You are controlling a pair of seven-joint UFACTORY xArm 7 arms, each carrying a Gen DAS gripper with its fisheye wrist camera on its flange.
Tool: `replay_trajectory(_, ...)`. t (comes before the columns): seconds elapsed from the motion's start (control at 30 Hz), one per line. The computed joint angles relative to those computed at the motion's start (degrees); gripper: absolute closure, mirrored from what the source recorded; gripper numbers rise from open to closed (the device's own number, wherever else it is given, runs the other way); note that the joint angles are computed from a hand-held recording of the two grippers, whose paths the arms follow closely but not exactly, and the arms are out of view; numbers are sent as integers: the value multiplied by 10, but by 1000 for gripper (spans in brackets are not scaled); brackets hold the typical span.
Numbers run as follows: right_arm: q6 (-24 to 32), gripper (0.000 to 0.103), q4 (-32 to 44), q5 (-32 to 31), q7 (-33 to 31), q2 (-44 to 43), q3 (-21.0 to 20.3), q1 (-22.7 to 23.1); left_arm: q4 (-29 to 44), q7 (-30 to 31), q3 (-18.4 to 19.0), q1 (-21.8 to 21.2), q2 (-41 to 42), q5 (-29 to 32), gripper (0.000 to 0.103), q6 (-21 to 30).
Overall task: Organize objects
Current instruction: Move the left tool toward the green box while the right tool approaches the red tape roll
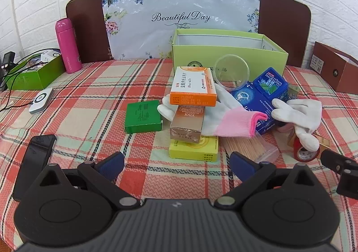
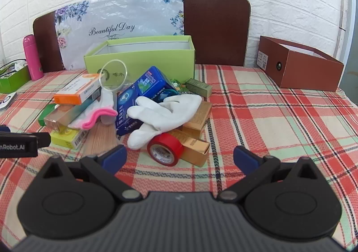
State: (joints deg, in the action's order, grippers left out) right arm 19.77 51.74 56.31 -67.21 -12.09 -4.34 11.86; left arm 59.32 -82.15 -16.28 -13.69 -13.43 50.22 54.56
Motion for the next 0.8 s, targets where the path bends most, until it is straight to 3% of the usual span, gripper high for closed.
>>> replay_trajectory(0.53,4,0,10,-24,24,18,10,-9,-1,9,9,3,6,-9,0,-4)
replay_trajectory(0.67,9,0,14,-22,22,25,11,-11,-14,23,19,9,-2,-12,0,-25)
replay_trajectory(0.8,1,0,16,10,-20,32,10,-8,-29,26,32,35,-17,-7,0,-41)
